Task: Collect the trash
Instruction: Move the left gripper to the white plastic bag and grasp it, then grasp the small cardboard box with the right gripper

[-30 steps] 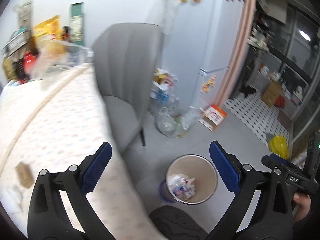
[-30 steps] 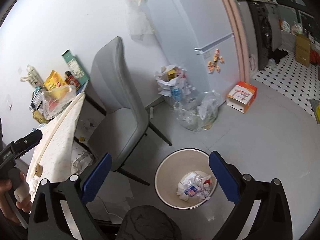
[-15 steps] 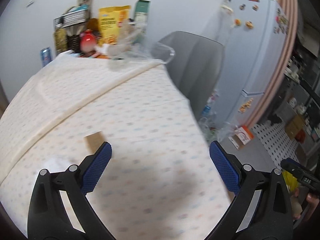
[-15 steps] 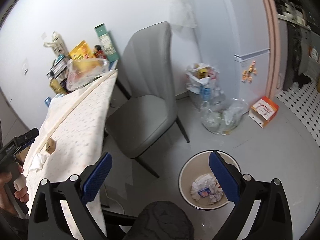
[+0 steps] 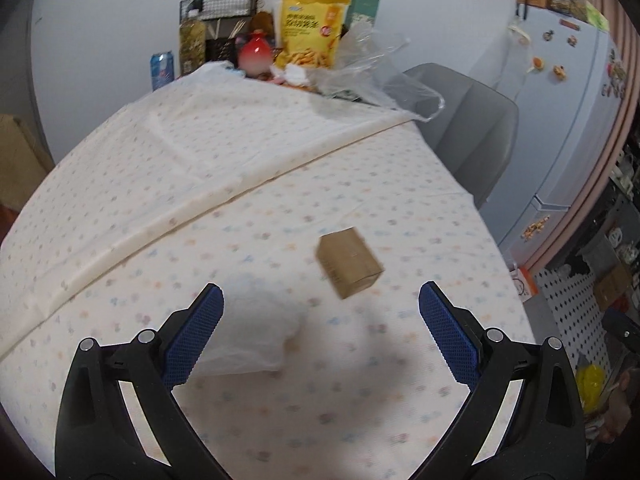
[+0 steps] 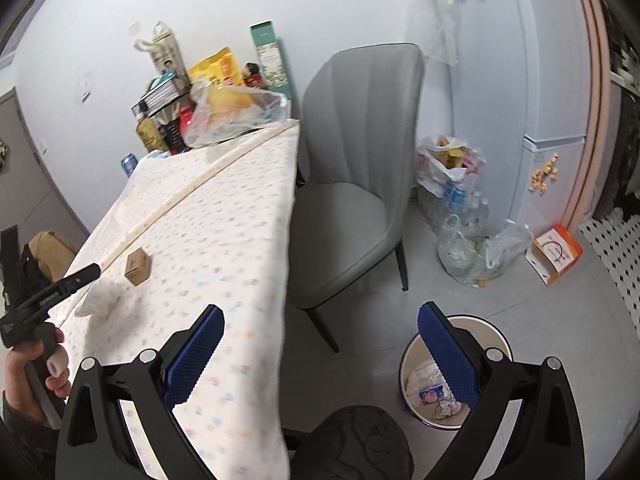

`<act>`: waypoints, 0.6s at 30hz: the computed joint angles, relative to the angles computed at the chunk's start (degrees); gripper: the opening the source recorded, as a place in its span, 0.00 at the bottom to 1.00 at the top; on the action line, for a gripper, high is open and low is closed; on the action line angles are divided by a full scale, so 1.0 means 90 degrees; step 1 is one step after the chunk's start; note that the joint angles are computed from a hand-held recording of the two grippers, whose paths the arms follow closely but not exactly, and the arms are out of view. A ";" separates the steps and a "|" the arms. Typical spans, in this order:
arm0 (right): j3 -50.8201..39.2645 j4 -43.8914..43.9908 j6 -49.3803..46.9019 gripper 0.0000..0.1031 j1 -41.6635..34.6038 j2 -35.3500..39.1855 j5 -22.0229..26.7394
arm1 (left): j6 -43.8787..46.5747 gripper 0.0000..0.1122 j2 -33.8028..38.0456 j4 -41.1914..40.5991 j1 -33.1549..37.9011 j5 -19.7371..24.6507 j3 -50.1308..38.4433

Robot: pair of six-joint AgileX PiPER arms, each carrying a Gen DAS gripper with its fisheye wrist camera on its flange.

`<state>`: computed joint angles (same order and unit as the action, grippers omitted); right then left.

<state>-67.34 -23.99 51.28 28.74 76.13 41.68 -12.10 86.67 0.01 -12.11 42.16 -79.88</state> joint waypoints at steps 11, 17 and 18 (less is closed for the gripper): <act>-0.1363 -0.0048 -0.0242 0.92 0.0652 0.1010 0.0437 | 0.0902 0.65 0.0034 -0.1024 0.0622 -0.0158 0.0405; -0.2210 0.0059 -0.0581 0.92 0.0891 0.1628 0.0611 | 0.1043 0.10 -0.0148 -0.1059 0.0849 -0.0078 0.0654; -0.2373 0.0086 -0.0645 0.92 0.0914 0.1741 0.0653 | 0.1046 0.10 -0.0260 -0.1028 0.0920 -0.0119 0.0724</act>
<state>-88.70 -23.21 45.47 36.96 91.80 47.56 -2.69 84.33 -9.24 -3.83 41.09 -73.36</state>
